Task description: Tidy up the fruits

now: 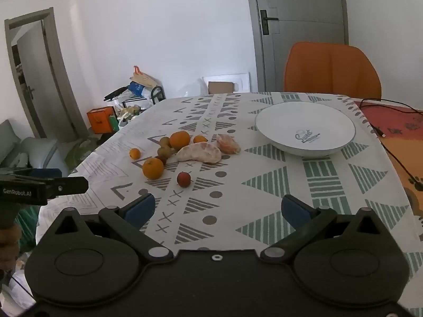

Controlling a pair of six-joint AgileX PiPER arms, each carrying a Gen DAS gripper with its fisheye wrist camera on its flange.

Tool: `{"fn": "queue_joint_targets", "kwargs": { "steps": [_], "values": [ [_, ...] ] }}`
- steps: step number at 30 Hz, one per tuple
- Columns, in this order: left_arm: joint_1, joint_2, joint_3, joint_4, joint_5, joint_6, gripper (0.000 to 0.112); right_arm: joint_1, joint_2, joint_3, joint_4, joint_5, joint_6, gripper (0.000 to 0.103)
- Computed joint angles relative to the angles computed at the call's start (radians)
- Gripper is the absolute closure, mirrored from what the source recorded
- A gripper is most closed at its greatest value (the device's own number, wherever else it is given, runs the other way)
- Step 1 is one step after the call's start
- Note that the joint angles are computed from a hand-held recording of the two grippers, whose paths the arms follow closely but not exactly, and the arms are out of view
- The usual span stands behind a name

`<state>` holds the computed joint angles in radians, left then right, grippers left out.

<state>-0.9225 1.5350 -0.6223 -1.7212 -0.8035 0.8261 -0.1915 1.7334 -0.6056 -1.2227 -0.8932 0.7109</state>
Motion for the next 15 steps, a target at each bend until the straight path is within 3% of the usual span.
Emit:
{"fn": "queue_joint_targets", "kwargs": {
  "steps": [8,9,15],
  "values": [
    [-0.032,0.004,0.008,0.017,-0.043,-0.037,0.009,0.020,0.005,-0.004,0.007,0.029,-0.002,0.000],
    [-0.009,0.012,0.020,0.050,-0.002,-0.064,0.009,0.010,0.007,0.000,0.004,0.016,-0.009,0.000],
    [-0.002,0.003,0.024,0.069,0.015,-0.071,0.009,0.018,0.004,0.001,0.002,0.027,-0.001,0.000]
  ]
}}
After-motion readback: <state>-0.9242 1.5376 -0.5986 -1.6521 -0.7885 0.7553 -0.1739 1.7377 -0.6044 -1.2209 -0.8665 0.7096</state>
